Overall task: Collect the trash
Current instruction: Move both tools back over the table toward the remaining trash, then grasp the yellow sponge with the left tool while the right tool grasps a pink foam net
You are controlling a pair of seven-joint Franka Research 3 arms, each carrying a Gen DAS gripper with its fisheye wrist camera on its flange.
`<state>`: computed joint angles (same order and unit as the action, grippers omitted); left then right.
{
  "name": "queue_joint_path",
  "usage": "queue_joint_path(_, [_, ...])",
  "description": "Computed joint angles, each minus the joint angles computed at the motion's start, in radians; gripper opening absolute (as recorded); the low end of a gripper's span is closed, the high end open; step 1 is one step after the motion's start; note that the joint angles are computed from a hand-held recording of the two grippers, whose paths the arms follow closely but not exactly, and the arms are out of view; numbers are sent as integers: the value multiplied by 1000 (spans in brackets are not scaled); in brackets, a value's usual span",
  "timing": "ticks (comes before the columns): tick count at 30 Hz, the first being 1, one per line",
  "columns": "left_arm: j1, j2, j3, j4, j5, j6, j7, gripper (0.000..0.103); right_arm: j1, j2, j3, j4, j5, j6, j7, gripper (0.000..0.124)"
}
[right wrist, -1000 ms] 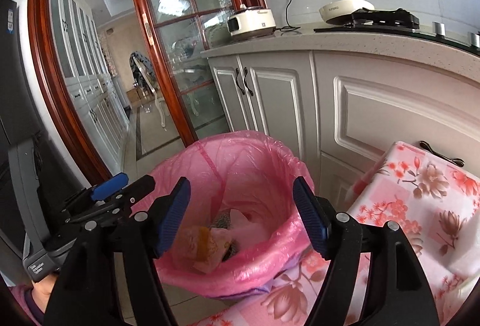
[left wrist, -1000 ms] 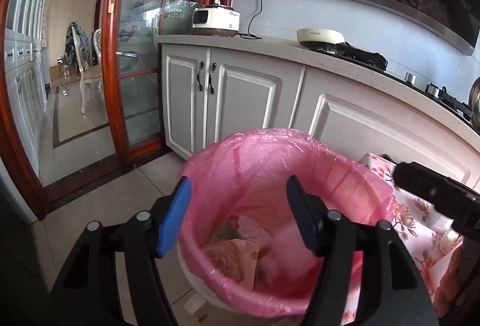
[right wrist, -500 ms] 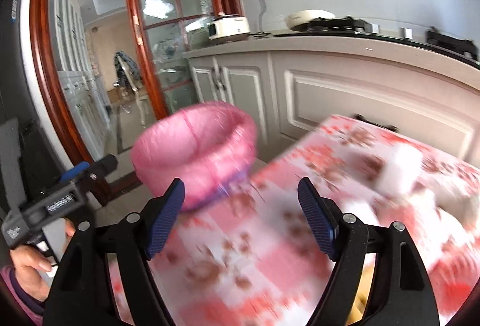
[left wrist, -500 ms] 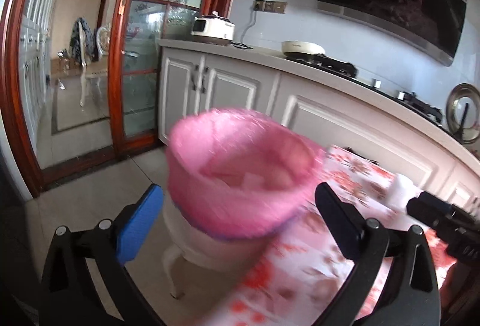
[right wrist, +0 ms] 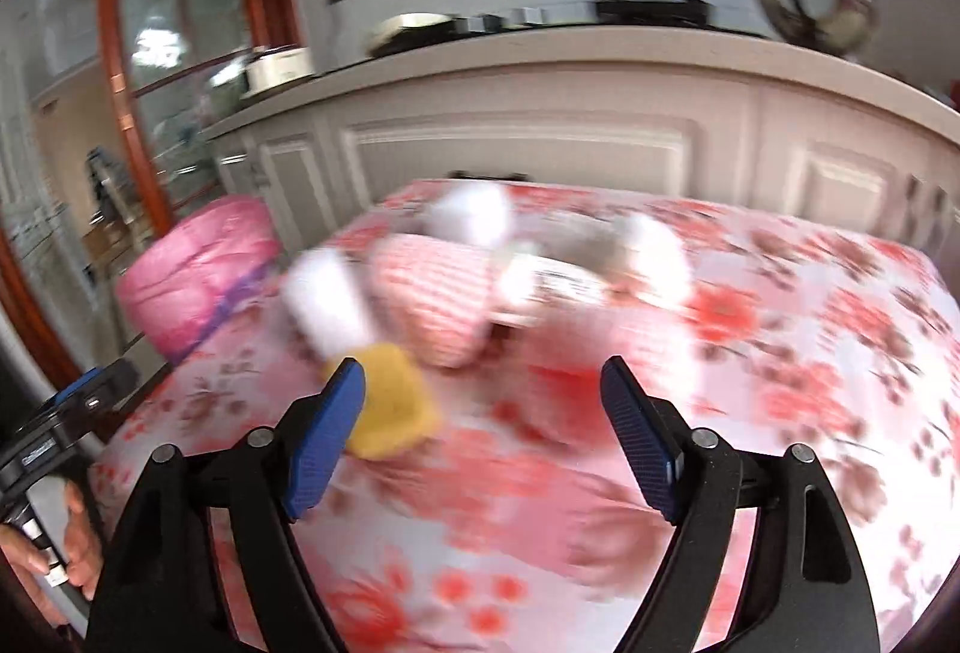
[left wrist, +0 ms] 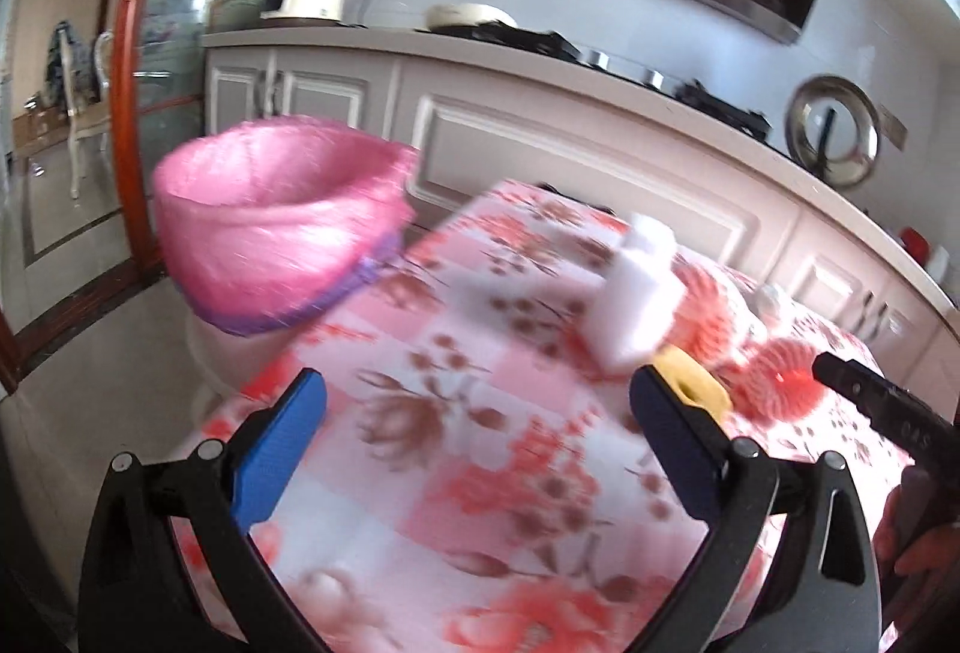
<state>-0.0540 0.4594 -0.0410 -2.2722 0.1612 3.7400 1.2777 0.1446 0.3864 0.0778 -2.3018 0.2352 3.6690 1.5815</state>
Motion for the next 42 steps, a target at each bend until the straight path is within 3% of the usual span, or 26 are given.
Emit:
queue_joint_path(3, [-43,0,7,-2,-25,-10,42,98,-40,1,-4,-9,-1,-6,40,78])
queue_joint_path(8, [-56,9,-9,33,-9,-90,56,98,-39,44,-42,71,30,-149,-2,78])
queue_joint_path(12, [-63,26,-18,68,13,-135,46,98,-124,82,26,112,-18,-188,20,65])
queue_joint_path(15, [-92,43,-8,96,8,-157,52,98,-173,97,69,113,-58,-166,34,57])
queue_joint_path(19, [-144,73,13,144,-37,-178,51,98,-217,102,106,108,-118,-142,60,36])
queue_joint_path(22, [-195,104,37,197,-79,-215,46,98,-192,87,83,84,-121,-110,60,28])
queue_joint_path(31, [-364,193,152,345,-168,-310,25,97,-221,27,79,-28,-211,-6,181,28])
queue_joint_path(37, [-540,267,320,464,-204,-455,-64,91,-219,-2,51,-73,-262,33,239,28])
queue_joint_path(39, [-562,286,349,499,-196,-500,-103,89,-222,-7,44,-83,-280,39,256,28])
queue_joint_path(42, [-530,290,319,522,-152,-545,-120,71,-223,-13,36,-99,-300,48,276,28])
